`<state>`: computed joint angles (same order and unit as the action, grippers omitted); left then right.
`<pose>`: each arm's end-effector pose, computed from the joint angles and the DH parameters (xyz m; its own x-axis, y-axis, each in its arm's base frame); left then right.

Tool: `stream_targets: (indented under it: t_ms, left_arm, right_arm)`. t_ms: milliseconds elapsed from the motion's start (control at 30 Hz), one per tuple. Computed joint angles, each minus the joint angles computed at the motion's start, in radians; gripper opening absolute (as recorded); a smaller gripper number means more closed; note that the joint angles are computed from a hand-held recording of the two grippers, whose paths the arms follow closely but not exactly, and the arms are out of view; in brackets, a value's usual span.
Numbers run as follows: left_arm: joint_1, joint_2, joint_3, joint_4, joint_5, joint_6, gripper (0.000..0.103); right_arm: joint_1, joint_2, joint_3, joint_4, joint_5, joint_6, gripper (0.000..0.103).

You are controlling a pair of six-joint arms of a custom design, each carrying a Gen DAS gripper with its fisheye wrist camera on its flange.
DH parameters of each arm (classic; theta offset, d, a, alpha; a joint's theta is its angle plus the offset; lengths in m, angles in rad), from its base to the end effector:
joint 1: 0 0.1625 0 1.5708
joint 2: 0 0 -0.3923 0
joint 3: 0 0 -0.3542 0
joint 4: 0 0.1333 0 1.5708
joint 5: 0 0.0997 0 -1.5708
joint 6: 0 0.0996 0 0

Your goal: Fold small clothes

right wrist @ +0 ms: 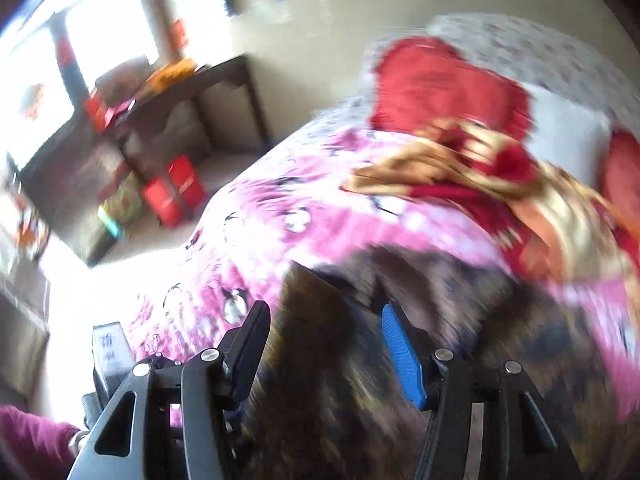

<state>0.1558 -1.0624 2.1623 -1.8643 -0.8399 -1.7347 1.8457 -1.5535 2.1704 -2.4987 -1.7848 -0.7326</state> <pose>-0.3317 -0.2543 0.0662 -0.7334 -0.2382 -0.6367 0.2441 0.7819 -0.5736 0.2221 -0.3742 0.2877 -0.5395 -0.7635 0.3550 -0.8329 0.5456 -0.0923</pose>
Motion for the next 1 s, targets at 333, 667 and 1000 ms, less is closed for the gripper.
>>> stream_targets:
  t_ms: [333,667,1000]
  left_arm:
    - [0.002,-0.12,0.126,-0.17,0.043,0.072,0.014]
    - [-0.032,-0.301,0.167,0.047,0.0,-0.166,0.014]
    - [-0.03,-0.25,0.049,0.152,0.091,-0.083,0.015]
  right_arm:
    - [0.043,0.341,-0.134,0.081,-0.222,0.013,0.005]
    - [0.002,0.383,-0.094,-0.043,0.031,0.103,0.008]
    - [-0.198,-0.087,0.064,-0.187,-0.035,-0.017,0.066]
